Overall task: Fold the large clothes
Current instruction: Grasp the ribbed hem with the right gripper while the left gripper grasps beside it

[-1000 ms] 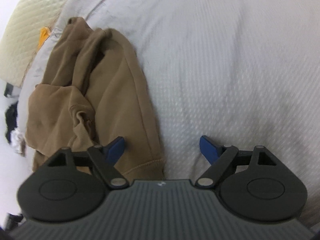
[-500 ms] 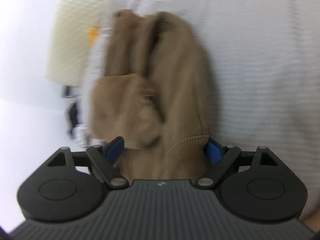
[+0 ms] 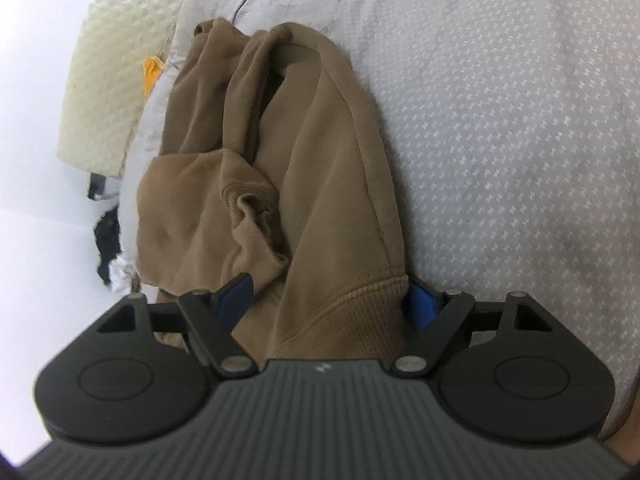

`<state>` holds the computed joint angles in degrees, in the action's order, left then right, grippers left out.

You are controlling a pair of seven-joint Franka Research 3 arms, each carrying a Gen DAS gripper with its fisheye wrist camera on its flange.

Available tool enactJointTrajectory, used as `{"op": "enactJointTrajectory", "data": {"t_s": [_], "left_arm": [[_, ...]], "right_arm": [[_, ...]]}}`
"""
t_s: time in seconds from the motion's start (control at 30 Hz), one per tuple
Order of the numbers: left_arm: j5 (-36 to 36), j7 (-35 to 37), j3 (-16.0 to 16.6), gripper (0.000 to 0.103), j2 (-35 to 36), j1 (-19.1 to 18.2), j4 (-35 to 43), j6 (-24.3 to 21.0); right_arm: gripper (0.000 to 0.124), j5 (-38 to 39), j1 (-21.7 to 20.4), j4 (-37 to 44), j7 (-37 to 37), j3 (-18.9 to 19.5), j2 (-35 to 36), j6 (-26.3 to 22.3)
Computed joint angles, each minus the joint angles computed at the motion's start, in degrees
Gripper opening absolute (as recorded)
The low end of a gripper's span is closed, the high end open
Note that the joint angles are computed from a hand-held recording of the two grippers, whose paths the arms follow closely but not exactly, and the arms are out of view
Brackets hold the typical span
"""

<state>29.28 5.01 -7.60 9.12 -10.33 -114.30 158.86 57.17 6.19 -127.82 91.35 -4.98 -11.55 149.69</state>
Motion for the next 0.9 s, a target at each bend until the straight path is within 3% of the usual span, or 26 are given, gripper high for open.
{"op": "enactJointTrajectory", "data": {"t_s": [0.2, 0.33, 0.37, 0.4, 0.43, 0.47, 0.5, 0.57, 0.67, 0.77, 0.9], "left_arm": [[-1.1, -0.9, 0.5, 0.085, -0.2, 1.0, -2.9, 7.8], [-4.8, 6.1, -1.2, 0.085, -0.9, 2.8, -6.4, 19.7], [-2.8, 6.0, 0.4, 0.085, -1.1, 1.3, -6.8, 22.3], [1.2, 3.8, 4.1, 0.085, -1.4, -1.9, -6.7, 23.3], [6.4, 0.0, 7.0, 0.085, -1.5, -4.5, -6.0, 23.5], [7.6, -0.8, 8.0, 0.085, -1.5, -5.6, -5.6, 22.8], [6.0, 0.3, 7.0, 0.085, -1.2, -5.1, -5.1, 21.4], [-1.7, 5.6, 1.7, 0.085, -0.7, -0.9, -4.6, 17.1], [-8.5, 8.2, -0.8, 0.085, 0.6, 0.7, -2.6, 10.4], [-10.4, 8.5, -0.9, 0.085, 1.8, 0.5, -0.8, 7.6], [-6.8, 4.6, 1.4, 0.085, 4.4, -1.4, 2.4, 6.6]], "right_arm": [[0.081, -3.5, 0.1, 0.7, 3.5, 1.4, 0.9, 3.2], [0.081, -6.4, 0.2, 0.8, 4.4, 1.6, 1.5, 6.3], [0.081, -5.7, 0.4, 0.6, 3.9, 1.3, 1.4, 6.2], [0.08, -4.9, 0.6, 0.6, 3.5, 1.0, 1.4, 6.0], [0.08, -4.5, 0.6, 0.5, 3.4, 0.8, 1.4, 5.9], [0.08, -4.2, 0.6, 0.4, 3.4, 0.7, 1.3, 5.7], [0.08, -4.3, 0.5, 0.4, 3.4, 0.7, 1.3, 5.6], [0.08, -4.6, 0.4, 0.2, 3.5, 0.6, 1.2, 5.2], [0.08, -5.5, 0.2, 0.9, 4.0, 0.7, 2.0, 4.4], [0.081, -6.3, -0.1, 1.5, 4.5, 0.8, 2.7, 3.8], [0.082, -5.6, 0.0, 2.2, 4.2, 1.1, 3.7, 4.3]]}}
